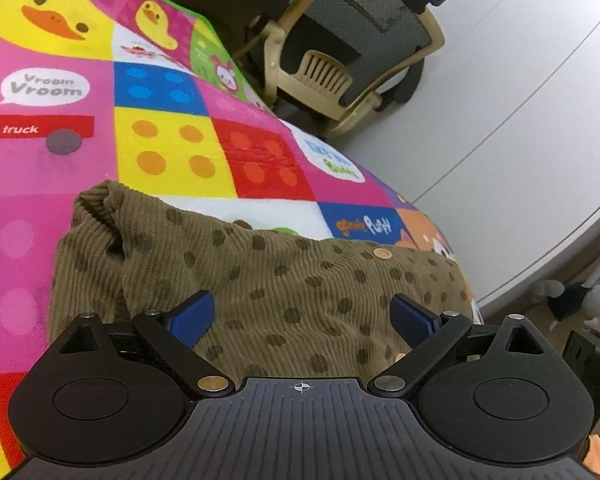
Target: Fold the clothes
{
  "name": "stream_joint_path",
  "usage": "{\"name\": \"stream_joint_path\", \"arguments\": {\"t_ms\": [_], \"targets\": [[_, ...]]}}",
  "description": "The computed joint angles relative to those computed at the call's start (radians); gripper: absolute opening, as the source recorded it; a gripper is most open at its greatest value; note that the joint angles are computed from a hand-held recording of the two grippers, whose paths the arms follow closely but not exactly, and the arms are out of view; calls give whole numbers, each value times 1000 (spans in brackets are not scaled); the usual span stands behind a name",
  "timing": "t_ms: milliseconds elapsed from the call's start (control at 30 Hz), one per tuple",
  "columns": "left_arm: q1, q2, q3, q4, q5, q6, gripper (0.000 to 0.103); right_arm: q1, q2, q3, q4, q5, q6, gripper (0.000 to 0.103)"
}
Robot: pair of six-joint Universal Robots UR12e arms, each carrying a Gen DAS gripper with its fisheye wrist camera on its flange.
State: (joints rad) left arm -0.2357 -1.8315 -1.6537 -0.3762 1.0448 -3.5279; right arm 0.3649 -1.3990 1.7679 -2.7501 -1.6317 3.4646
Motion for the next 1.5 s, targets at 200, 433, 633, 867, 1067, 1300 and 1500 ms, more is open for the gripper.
{"name": "stream_joint_path", "arguments": {"t_ms": [200, 433, 633, 867, 1067, 1300, 1500], "targets": [[13, 4, -20, 45, -43, -43, 101, 2, -5, -11, 50, 6, -16, 103], [4, 17, -16, -4, -21, 17, 101, 32, -2, -6, -136, -191, -9, 103], [-9, 27, -19, -20, 17, 67, 101, 51, 88, -92, 3, -402, -130, 103], [-6, 27, -27, -7, 7, 82, 103, 71, 21, -13, -134, -332, -149, 103], [3, 32, -28, -7, -8, 62, 103, 110, 0, 32, -104, -294, -248, 103], [11, 117, -103, 85, 197, 95, 103, 102, -1, 43, -116, -283, -228, 103], [35, 99, -86, 95, -99, 156, 103, 62, -17, 50, -174, -227, -142, 103]]}}
